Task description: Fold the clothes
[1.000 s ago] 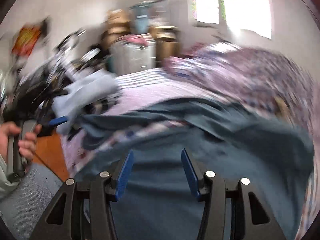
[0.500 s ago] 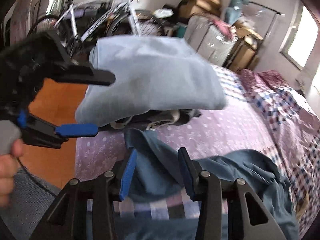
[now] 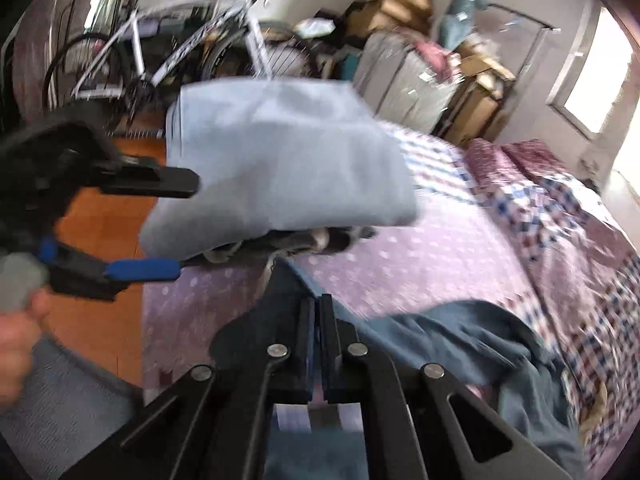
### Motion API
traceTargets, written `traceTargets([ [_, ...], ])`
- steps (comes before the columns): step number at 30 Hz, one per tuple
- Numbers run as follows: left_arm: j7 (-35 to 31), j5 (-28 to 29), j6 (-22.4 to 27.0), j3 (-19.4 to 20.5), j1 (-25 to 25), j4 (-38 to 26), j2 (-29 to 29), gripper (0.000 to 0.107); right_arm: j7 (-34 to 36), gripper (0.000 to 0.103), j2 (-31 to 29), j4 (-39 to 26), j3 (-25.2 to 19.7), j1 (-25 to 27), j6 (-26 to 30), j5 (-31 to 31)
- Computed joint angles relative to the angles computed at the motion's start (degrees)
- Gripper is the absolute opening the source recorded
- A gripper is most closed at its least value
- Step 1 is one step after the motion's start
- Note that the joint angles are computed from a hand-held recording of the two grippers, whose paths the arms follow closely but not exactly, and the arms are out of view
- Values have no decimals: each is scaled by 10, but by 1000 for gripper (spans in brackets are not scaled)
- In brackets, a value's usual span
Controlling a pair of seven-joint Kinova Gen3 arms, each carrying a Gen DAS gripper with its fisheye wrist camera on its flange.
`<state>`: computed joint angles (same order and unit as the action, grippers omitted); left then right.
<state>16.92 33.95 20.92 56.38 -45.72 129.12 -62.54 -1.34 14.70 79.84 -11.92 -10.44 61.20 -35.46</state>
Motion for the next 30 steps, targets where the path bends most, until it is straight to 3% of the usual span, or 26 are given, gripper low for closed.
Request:
traceTargets([
  [8, -7, 1, -29, 14, -1, -1, 22, 83, 3, 0, -8, -5, 62, 101, 47, 8],
  [15, -34, -18, -54, 33, -2, -20, 69, 83, -41, 2, -3, -5, 68, 135, 46, 20],
  [19, -66, -36, -86, 48, 13, -28, 136, 83, -21, 12, -29, 36, 60, 138, 31, -3],
  [22, -85, -58, -71, 45, 25, -46, 167, 83, 23, 15, -47, 83, 67, 150, 9, -44],
  [24, -85, -58, -63, 40, 38, -48, 180, 83, 48, 15, -48, 100, 77, 169, 21, -78],
  [27, -68, -45, -68, 39, 58, -42, 201, 83, 46, 31, -33, 100, 95, 194, 53, -111],
  [30, -46, -34, -70, 39, 68, -43, 220, 83, 32, 38, -12, 92, 104, 222, 79, -134],
])
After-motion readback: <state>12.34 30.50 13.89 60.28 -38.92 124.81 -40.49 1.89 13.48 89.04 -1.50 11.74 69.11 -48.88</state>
